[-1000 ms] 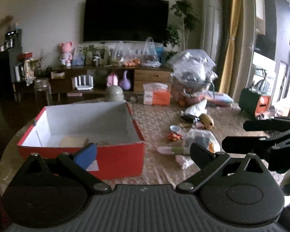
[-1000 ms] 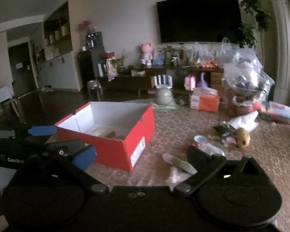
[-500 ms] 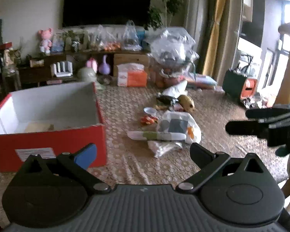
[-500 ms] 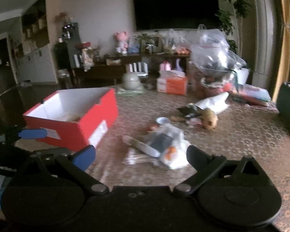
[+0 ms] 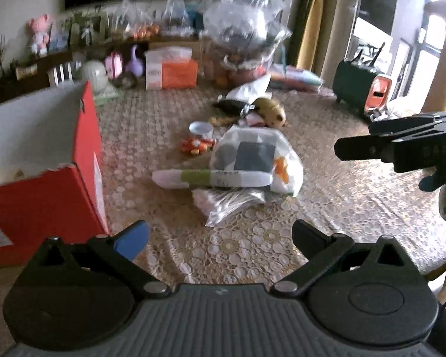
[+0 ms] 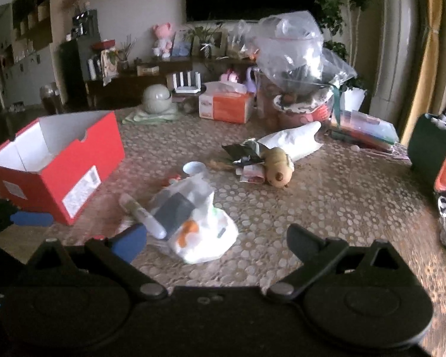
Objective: Organize objects
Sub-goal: 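Grasp the cotton swab bag with the left tool while the right tool grasps the white bag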
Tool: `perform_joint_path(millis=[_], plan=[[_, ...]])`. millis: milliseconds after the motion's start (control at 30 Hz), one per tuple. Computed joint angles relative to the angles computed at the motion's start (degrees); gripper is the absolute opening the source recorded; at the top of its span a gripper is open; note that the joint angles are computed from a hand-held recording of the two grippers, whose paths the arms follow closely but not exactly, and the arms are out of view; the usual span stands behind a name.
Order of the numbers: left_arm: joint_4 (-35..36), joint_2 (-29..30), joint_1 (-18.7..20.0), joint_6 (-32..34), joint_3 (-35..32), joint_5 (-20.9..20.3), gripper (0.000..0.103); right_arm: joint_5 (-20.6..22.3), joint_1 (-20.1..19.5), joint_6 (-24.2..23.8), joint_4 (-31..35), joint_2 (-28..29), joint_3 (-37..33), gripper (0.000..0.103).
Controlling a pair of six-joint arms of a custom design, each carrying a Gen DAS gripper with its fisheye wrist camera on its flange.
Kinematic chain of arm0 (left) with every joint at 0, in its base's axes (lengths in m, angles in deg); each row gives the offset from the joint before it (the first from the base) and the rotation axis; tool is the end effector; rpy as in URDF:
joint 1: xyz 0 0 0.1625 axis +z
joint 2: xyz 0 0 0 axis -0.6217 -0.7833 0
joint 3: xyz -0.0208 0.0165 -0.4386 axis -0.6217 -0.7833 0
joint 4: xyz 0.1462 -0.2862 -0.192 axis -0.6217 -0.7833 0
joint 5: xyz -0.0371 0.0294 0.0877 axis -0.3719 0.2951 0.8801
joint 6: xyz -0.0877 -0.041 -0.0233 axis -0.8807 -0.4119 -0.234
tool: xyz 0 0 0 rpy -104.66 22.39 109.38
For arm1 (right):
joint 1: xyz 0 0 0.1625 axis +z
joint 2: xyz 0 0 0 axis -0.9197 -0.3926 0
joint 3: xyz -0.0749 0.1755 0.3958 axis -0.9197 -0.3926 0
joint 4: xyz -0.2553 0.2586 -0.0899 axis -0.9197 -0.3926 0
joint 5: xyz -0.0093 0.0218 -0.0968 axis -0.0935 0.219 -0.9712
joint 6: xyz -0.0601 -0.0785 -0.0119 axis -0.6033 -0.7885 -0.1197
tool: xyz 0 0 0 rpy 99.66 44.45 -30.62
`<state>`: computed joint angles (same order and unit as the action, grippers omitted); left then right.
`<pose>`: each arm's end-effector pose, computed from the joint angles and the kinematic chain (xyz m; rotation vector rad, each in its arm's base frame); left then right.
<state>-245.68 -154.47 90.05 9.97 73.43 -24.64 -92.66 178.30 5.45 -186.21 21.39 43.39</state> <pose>-0.1201 -0.4601 0.2273 0.8080 2.4198 -0.8364 0.2616 -0.4499 0.1290 0.7167 -2.2821 0.9504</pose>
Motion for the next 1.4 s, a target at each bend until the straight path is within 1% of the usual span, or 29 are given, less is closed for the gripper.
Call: perform_joint_path(millis=[100, 233, 333, 533, 700, 767, 833, 867, 1000, 1033, 1067, 1100, 1200, 1300, 1333, 1367, 1400], plan=[[1.93, 2.21, 1.81, -0.12, -2.65, -0.12, 0.103, 0.69, -1.75, -2.68, 1.96, 0.87, -2.28, 0.1], [2.38, 5.02, 3.34, 1.66, -5.19, 0.18, 0.103, 2.17, -3.67, -3.89, 5.55, 1.61, -4.99, 0.1], [2.41, 6.53, 4.14, 3.23, -6.66, -0.98, 0.103, 3.41, -4.99, -3.18, 8.63, 2.02, -6.99, 0.1], [2.13, 9.6, 5.09, 5.13, -9.39, -1.66, 0.103, 4.16, -6.31, -1.98, 13.42, 3.94, -11.11, 0.099], [3.61, 10.81, 6.56, 4.48, -11.71, -3.47, 0.101, 5.66, -6.91, -1.65, 15.86, 5.09, -13.06, 0.099], [2.88, 11.33, 6.64, 5.28, -12.03, -3.44, 0.094, 6.44, -7.06, -1.63, 17.11, 5.41, -13.79, 0.099], [2.67, 11.64, 6.6, 6.05, -12.31, -3.52, 0.091, 6.78, -7.13, -1.67, 17.94, 5.94, -14.44, 0.098], [2.47, 11.74, 6.62, 6.37, -12.38, -3.65, 0.086, 7.19, -7.27, -1.44, 18.62, 6.0, -14.63, 0.098], [2.03, 11.92, 6.5, 7.92, -12.37, -4.16, 0.076, 8.72, -7.65, -0.63, 20.39, 6.18, -14.62, 0.096], [1.89, 11.93, 6.41, 8.65, -12.24, -4.3, 0.069, 9.12, -7.73, -0.34, 20.88, 6.15, -14.62, 0.093], [1.67, 11.87, 6.35, 9.26, -12.04, -4.55, 0.065, 9.26, -7.76, -0.04, 21.17, 6.16, -14.59, 0.091], [1.41, 11.94, 6.18, 9.76, -11.89, -4.29, 0.064, 9.31, -7.76, 0.14, 21.4, 6.17, -14.64, 0.091], [1.27, 11.88, 6.09, 9.76, -11.7, -4.24, 0.06, 9.86, -7.86, 1.27, 21.28, 5.94, -14.26, 0.087], [2.65, 11.26, 6.18, 8.26, -11.93, -4.77, 0.054, 10.6, -8.05, 2.92, 21.53, 5.16, -13.65, 0.077], [3.21, 11.02, 6.15, 7.71, -12.0, -4.84, 0.052, 11.0, -8.14, 3.46, 21.53, 4.82, -13.35, 0.068], [3.74, 10.78, 6.18, 7.16, -12.09, -4.89, 0.05, 11.4, -8.22, 4.2, 21.62, 4.43, -13.02, 0.061], [4.53, 10.48, 6.14, 6.19, -12.18, -4.94, 0.049, 11.49, -8.2, 4.94, 21.4, 4.14, -12.71, 0.056]])
